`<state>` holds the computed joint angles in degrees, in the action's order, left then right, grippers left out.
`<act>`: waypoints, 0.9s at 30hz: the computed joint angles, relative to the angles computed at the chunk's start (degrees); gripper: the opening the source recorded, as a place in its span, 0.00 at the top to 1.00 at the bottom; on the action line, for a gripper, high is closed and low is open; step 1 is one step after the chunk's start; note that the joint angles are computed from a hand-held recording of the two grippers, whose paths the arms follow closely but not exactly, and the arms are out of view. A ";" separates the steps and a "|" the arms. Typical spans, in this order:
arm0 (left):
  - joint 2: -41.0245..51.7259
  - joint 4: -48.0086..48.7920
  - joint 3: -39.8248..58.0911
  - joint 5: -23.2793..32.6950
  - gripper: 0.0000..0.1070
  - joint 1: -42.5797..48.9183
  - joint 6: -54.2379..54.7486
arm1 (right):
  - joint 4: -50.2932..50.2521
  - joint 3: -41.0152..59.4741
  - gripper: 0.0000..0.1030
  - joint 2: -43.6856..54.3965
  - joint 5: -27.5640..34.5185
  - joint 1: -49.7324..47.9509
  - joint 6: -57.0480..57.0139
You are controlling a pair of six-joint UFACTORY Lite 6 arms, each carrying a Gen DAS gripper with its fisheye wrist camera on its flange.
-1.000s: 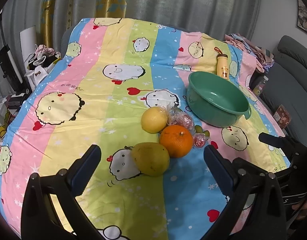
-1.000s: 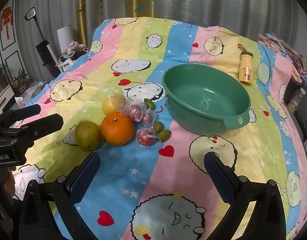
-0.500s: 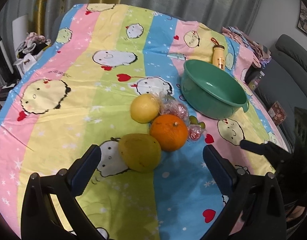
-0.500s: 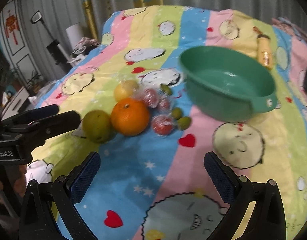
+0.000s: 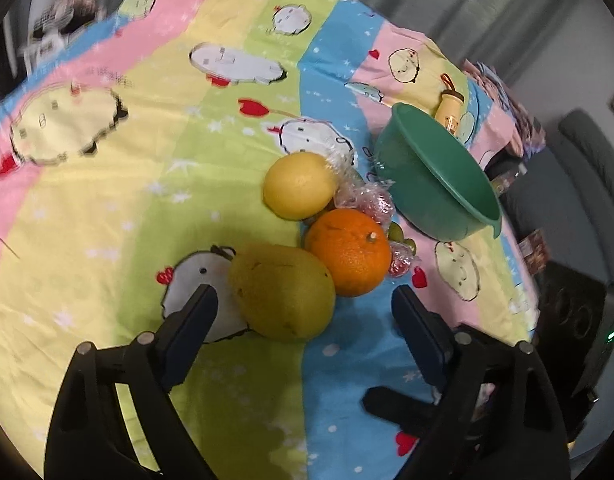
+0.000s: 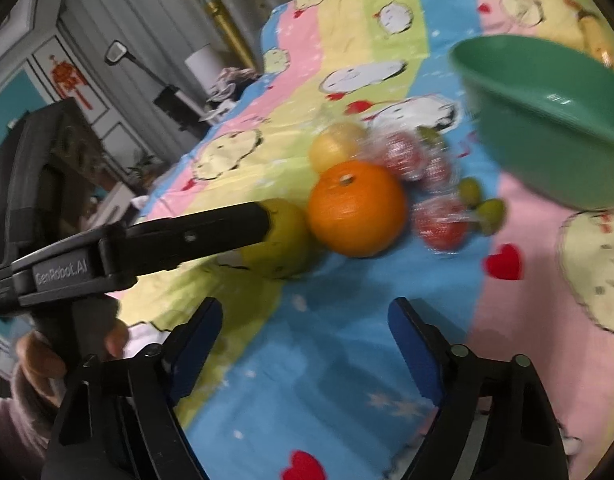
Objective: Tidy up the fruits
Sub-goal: 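Close the right gripper around the large yellow-green pear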
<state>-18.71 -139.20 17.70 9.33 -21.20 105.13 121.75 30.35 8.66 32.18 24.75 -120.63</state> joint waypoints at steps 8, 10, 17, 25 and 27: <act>4.50 13.84 0.77 7.53 0.29 6.71 -13.48 | -2.95 10.42 0.23 10.79 1.76 2.36 5.33; 4.77 15.76 0.87 8.24 0.30 7.81 -14.98 | -4.19 12.18 0.23 12.40 1.93 2.75 6.99; 7.95 16.96 1.72 10.71 0.35 10.25 -14.88 | -4.41 15.09 0.23 15.31 3.32 3.45 8.67; 10.19 21.66 1.59 15.57 0.41 14.98 -18.28 | -4.31 18.78 0.33 18.00 2.32 5.46 10.83; 10.19 23.06 1.58 16.17 0.41 15.62 -19.29 | -3.60 19.48 0.33 18.38 1.24 6.07 10.61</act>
<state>-8.52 -116.14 19.28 25.50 -5.58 85.84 118.15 49.83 27.04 33.42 30.82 -110.02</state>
